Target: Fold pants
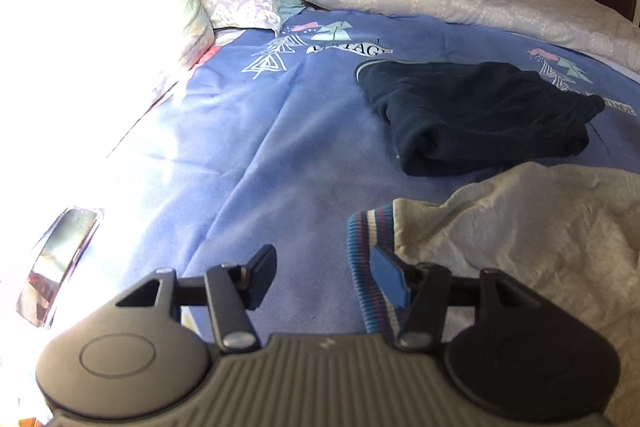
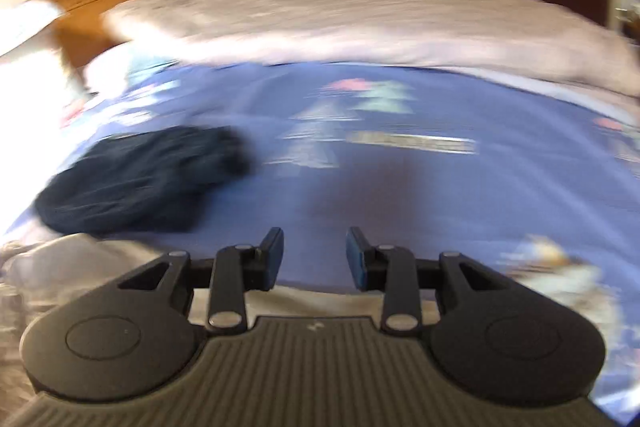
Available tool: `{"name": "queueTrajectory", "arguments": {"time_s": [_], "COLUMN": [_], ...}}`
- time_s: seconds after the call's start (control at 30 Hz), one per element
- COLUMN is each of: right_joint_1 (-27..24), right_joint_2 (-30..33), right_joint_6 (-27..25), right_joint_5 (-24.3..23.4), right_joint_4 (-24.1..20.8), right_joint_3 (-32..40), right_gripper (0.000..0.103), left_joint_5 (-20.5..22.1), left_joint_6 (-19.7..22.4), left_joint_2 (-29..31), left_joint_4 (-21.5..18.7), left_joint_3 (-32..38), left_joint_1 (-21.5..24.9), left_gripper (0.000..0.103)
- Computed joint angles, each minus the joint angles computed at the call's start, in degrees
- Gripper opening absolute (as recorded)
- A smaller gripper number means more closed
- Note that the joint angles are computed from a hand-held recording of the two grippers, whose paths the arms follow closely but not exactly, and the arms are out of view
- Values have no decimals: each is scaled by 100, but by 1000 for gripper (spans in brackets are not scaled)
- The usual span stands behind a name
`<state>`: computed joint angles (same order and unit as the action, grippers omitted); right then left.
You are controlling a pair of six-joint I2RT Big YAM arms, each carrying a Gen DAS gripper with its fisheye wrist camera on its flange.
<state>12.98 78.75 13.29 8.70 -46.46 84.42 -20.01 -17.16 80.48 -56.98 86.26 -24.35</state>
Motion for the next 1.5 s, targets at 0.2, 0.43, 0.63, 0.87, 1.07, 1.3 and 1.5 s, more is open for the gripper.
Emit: {"name": "queueTrajectory", "arguments": {"time_s": [0.2,0.43,0.63,0.87,1.07,1.3,1.5], "right_joint_1": [-1419,-1921,-2051,-1973,-2218,-2348,-2535], "right_joint_2": [-253,233,610,318,793,174,-691], "right_joint_6": [-19,-204,-1141,-1171,-141,256,700], "right_joint_5": [141,-280,-623,-207,51,31,-372], "right_joint_4": [-415,-318,-447,355,354,734,251], "right_joint_3": [-285,-255,-229,-613,-245,-800,-1113], "right_gripper": [38,56,55,28,40,59,59], "left_joint_5": [452,1562,1929,1575,872,737,561], "left_joint_6": [-217,-224,12,-174,-140,-147,-347], "left_joint_2": [613,2056,2987,3402,3578,3383,1968], "left_joint_4": [-276,-310,-669,-925,-790,-861,-184], "left_joint_3": [944,2482,3360,3710,3822,3682,2063], "left_joint_1": [-304,-858,-1167,-1257,-1436,-1473,-1360], "left_gripper": [53,53,51,50,49,51,52]}}
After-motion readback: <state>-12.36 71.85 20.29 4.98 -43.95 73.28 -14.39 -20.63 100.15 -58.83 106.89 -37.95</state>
